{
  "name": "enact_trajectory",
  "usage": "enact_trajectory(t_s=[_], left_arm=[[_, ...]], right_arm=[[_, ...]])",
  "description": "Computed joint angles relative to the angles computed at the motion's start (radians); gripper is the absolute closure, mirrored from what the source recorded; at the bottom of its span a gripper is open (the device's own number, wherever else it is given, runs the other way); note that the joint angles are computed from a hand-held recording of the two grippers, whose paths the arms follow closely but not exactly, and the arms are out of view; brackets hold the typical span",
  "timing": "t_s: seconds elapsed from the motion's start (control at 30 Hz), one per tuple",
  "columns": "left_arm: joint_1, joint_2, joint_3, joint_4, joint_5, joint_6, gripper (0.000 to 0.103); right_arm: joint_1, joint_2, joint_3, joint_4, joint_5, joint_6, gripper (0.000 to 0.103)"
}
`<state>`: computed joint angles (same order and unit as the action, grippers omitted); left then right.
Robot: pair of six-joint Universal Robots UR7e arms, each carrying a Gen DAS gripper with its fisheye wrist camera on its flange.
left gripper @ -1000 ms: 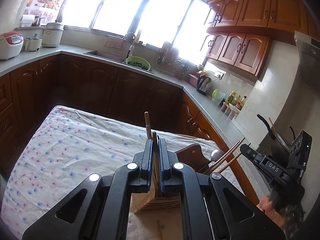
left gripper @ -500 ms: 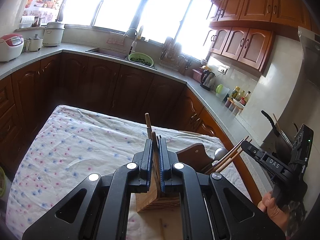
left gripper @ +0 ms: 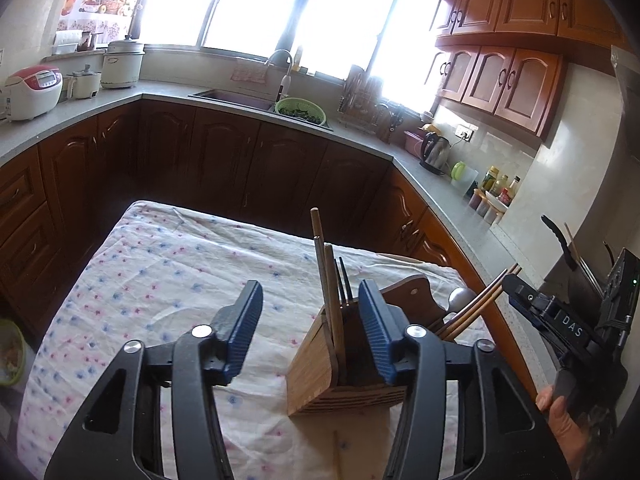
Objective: Organize utensils
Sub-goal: 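Withdraw both open grippers away from the holder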
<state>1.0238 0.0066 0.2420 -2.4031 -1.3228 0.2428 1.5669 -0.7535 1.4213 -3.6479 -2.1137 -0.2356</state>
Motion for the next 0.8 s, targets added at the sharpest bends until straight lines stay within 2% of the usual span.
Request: enact_trajectory(t_s=[0.03,0.07,0.1,0.17,0.3,0.4,0.6,0.8], left_arm=[[0.0,0.002,0.0,-0.005,0.012,-0.002,0.034],[0.0,-0.001,0.01,-0.015,0.02,-0.003,0.03],[-0.001,-0.005,0.021,-0.026,0.03,-0.003,0.024],[-0.002,-0.007,0.033,-0.039,0.049,0.003,0.017],[-0.007,-0.014,0.057,-0.062,0.095,0.022,0.003],[-0.007,-0.035,0.092,-0.069,0.105,0.017,0.002],[-0.016,-0.128,0.273,-0.177,0.144,0.039,0.001],[-0.015,-0.221,0.436,-0.244,0.147,0.039,0.001]], right_arm=[[-0.002,-0.003,0.004,0.0,0.004,0.007,0.051],[-0.005,-0.006,0.008,0.006,0.008,0.018,0.049],[-0.008,-0.009,0.011,0.014,0.013,0.028,0.041],[-0.014,-0.012,0.016,0.015,0.022,0.039,0.027],[-0.021,-0.016,0.029,-0.004,0.049,0.057,0.015],[-0.023,-0.022,0.044,-0.016,0.069,0.076,0.006],[-0.008,-0.033,0.079,-0.048,0.082,0.066,0.005],[0.008,-0.041,0.117,-0.066,0.086,0.066,0.005]])
